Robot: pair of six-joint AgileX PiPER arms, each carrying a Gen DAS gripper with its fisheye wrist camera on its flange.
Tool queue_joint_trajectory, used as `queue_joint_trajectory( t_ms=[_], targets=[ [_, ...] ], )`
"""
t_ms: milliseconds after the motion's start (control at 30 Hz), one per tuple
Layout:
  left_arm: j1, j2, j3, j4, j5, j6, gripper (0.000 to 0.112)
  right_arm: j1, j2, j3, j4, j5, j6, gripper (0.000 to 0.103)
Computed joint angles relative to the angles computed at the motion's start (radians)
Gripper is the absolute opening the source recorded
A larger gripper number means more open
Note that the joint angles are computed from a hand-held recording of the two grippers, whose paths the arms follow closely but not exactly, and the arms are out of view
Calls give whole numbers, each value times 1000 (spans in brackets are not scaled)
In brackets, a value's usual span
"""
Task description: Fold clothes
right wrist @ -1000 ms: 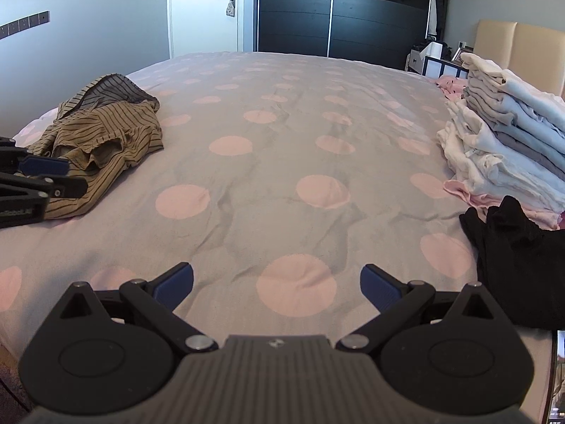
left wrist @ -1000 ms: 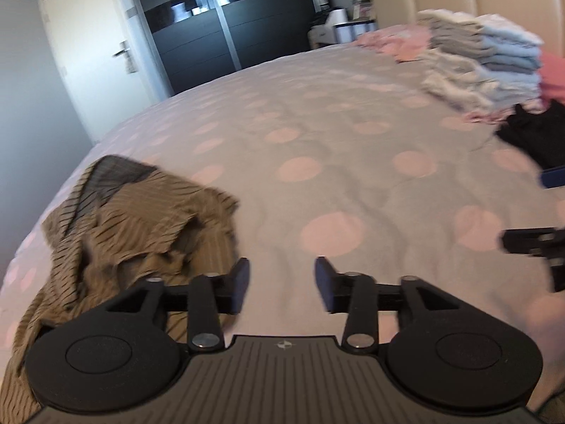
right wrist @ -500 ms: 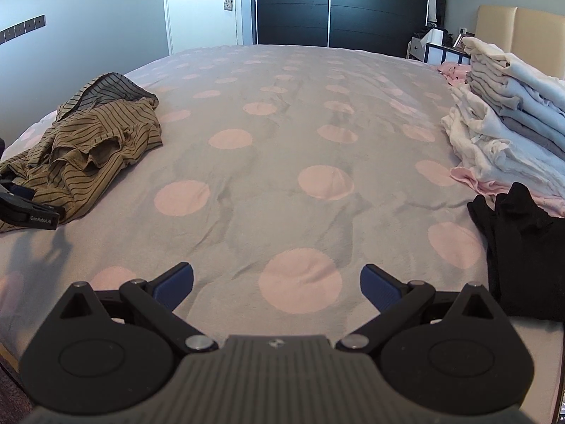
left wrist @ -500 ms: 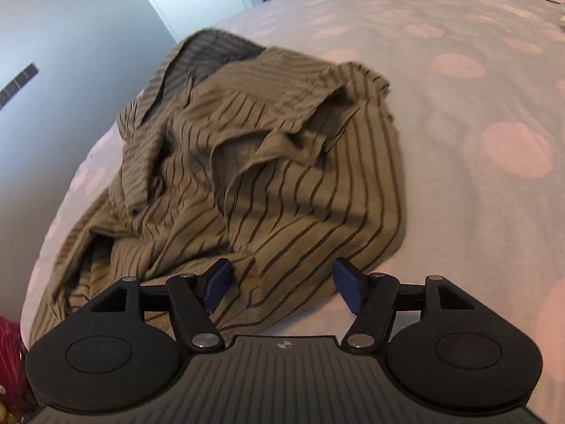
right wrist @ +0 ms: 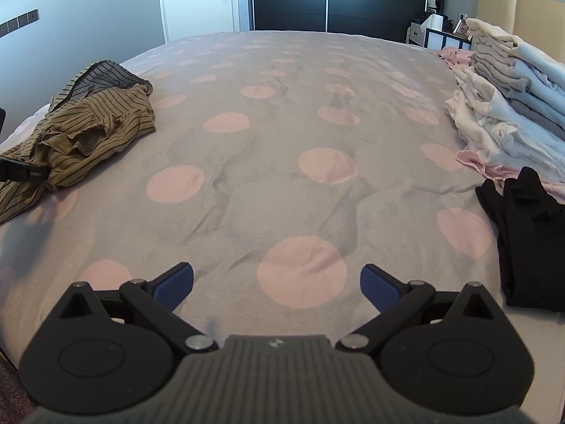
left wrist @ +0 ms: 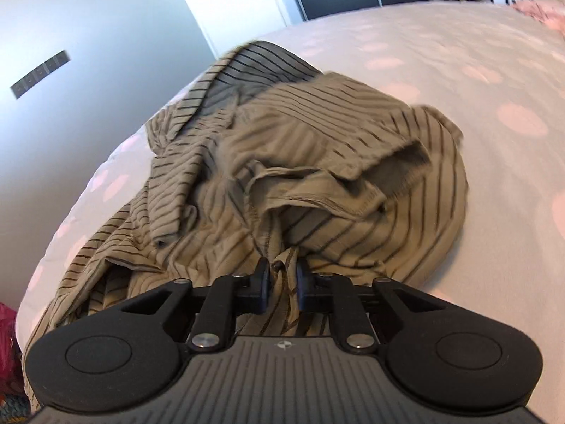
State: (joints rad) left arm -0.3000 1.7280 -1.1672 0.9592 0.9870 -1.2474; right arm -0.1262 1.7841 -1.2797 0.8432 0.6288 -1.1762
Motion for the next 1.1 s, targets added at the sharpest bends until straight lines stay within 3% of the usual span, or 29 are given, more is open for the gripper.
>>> queue_joint_trajectory(
  t_ms=[333,500,567,767,1100],
  targets=[
    [-92,-124,22,-29,-138,65,3,-3,-4,0,11,5,0,102],
    [-168,-141,-48,-137,-228,183,2,-9,-19,5,36,0,-18,102],
    [-186,-140,-90,-216,-290,248,2,-18,-26,7,51,-1,-26,102],
    [-243,-100,-227,-412,-374,424,2,-61,-18,-47,11,17,64,102],
    [-369,12,-435,-821,-390,779,2,-163,38,-219,-116,96,249,102]
  ],
)
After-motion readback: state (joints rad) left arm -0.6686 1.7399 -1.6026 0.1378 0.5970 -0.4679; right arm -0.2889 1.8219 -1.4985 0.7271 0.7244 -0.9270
